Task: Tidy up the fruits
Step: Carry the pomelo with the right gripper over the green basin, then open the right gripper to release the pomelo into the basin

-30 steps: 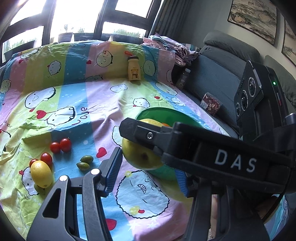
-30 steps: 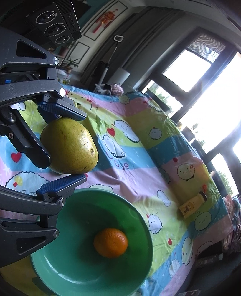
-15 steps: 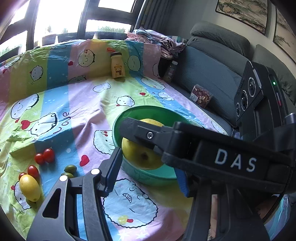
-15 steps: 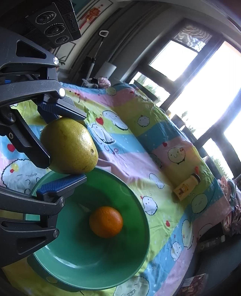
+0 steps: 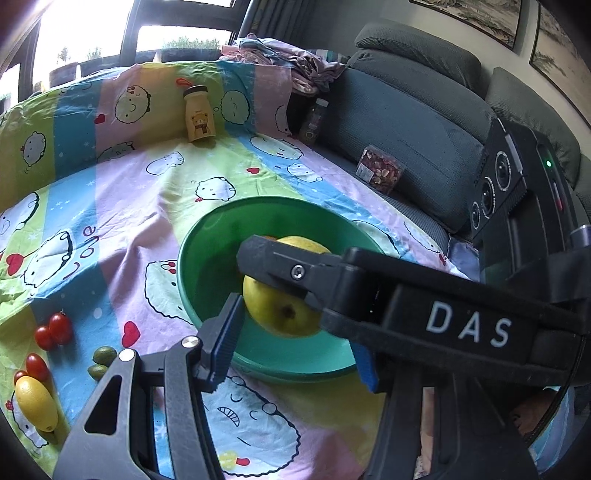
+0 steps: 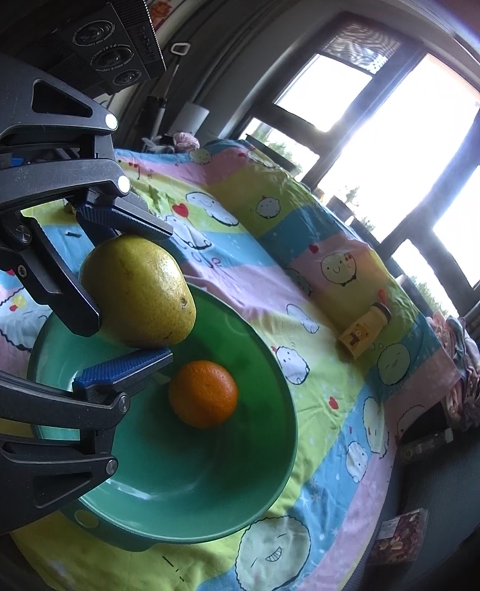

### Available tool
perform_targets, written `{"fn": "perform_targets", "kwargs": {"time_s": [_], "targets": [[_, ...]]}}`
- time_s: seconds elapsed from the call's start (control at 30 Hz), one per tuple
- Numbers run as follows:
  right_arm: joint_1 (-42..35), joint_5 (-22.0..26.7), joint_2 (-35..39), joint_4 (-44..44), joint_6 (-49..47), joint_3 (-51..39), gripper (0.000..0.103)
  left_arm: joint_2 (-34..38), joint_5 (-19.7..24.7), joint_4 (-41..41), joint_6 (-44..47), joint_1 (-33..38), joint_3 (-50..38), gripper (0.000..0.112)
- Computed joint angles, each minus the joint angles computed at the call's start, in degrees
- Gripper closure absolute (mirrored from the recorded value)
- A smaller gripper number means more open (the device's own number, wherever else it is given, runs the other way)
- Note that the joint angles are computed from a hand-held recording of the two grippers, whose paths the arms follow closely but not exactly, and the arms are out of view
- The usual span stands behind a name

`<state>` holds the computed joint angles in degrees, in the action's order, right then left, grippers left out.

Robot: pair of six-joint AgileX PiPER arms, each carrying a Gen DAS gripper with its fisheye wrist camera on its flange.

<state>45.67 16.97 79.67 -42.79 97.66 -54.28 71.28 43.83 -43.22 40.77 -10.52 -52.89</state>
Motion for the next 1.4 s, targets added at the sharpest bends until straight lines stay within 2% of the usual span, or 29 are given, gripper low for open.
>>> {"fn": "perform_targets", "kwargs": {"time_s": [0.63,1.4], "targets": [[-0.9,3.1,1.6,7.0,-4.6,-0.6,0.041,4.5,2.8,-5.4,4.7,1.7,-0.2,0.058],[0.1,6.4,2.9,5.8,-2.2,-2.2,0.041,5.6,4.7,-6.0,5.2,3.0,-0.3,0.058]]}}
